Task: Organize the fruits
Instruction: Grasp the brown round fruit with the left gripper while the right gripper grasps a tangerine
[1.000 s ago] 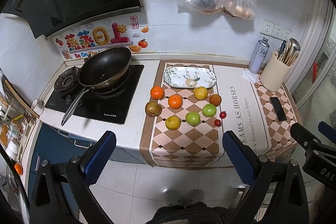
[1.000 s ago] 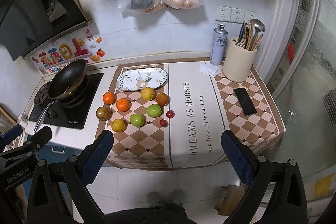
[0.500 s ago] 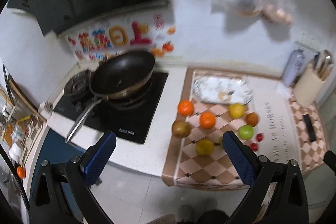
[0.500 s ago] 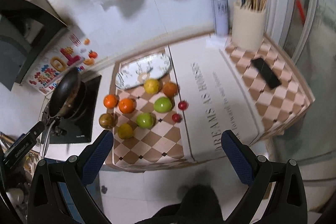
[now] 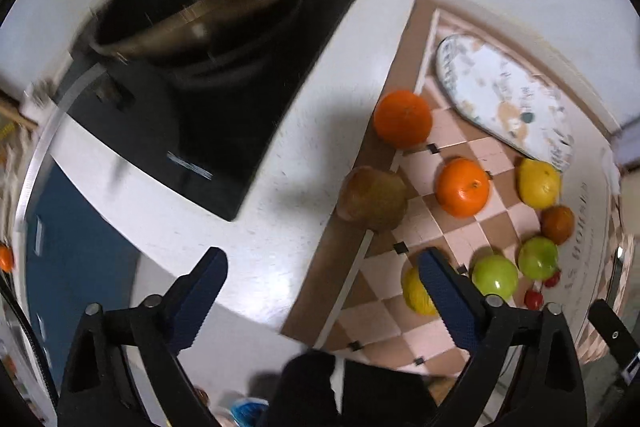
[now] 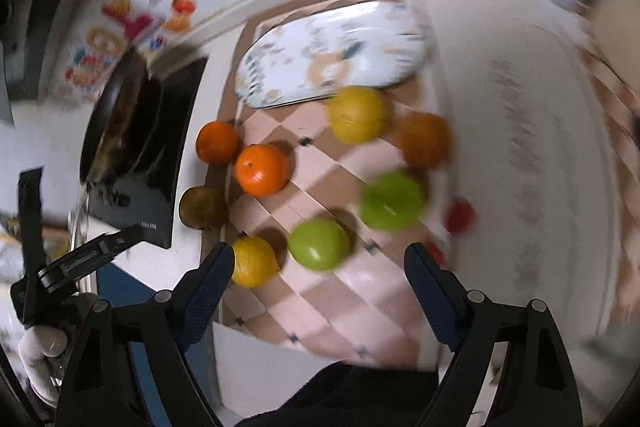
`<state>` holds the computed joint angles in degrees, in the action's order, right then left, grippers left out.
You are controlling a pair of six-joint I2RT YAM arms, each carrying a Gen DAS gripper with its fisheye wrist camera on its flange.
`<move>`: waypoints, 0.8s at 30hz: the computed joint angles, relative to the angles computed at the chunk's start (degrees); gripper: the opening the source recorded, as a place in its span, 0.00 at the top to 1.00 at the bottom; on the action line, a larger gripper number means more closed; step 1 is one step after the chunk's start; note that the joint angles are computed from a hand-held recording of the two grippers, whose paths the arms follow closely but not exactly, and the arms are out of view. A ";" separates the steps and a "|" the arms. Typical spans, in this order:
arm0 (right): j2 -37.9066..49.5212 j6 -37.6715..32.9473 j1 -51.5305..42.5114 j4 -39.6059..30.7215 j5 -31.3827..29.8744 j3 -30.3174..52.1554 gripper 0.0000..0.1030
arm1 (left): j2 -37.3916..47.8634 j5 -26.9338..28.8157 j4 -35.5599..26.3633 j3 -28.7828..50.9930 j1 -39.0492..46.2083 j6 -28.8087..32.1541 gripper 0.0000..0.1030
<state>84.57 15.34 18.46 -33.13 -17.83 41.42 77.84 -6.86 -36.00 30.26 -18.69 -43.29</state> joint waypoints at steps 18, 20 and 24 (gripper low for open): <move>40.92 -5.68 9.19 -2.36 -4.03 32.23 0.19 | 34.06 8.44 18.87 9.74 5.95 5.94 0.38; 44.08 -5.68 10.27 -3.09 -4.14 35.26 0.20 | 32.67 8.45 19.55 7.87 7.23 5.36 0.38; 51.79 -6.70 12.89 -6.57 -3.30 42.76 0.35 | 31.08 8.97 20.87 5.59 8.63 5.09 0.38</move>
<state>136.36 8.64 31.35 -39.69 -21.13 84.18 108.92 2.11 -15.13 35.85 -10.06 -38.21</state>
